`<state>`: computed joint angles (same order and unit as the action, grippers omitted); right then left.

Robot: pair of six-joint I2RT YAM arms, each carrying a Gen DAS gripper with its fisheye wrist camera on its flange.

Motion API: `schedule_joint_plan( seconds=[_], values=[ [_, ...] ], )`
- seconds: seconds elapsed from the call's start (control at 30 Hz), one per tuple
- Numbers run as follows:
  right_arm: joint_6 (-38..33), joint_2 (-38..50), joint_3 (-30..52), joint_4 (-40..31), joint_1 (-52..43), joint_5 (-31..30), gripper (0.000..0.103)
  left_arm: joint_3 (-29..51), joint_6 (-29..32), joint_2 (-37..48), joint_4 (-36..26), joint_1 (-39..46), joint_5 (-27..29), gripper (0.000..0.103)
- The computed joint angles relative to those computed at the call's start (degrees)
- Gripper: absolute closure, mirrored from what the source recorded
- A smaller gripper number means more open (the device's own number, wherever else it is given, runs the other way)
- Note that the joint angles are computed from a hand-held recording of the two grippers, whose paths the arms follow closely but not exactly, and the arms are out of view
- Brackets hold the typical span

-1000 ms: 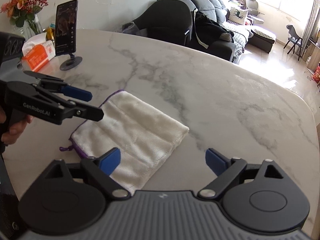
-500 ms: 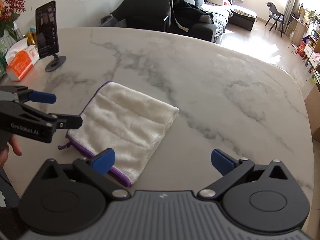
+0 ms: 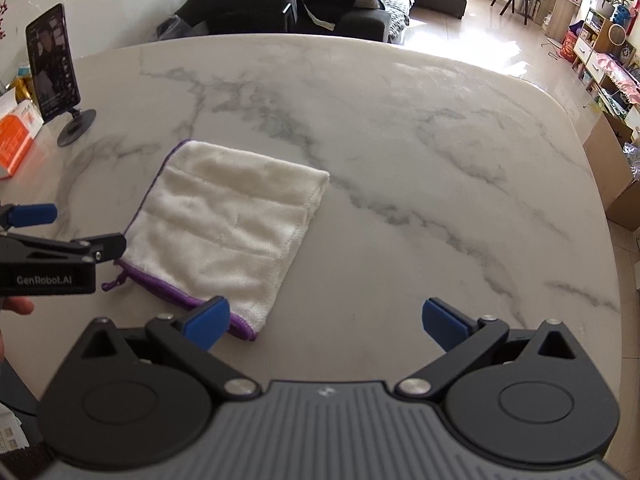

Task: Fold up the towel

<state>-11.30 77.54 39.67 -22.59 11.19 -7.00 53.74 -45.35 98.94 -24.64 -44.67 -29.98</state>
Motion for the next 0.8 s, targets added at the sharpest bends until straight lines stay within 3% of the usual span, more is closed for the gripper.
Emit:
schedule_joint_plan(
  seconds=[0.33,0.8],
  values=[
    [1.16,-4.64,-3.07,-0.47,0.84,1.15,0.0,2.87,-1.91,2.95,-2.24,-2.18,-0.81,0.001],
    [0.86,-5.26,-3.66,-0.85,0.17,1.29,0.0,5.3,-2.8,5.33,-2.74,-4.0,2.13,0.001]
  ],
)
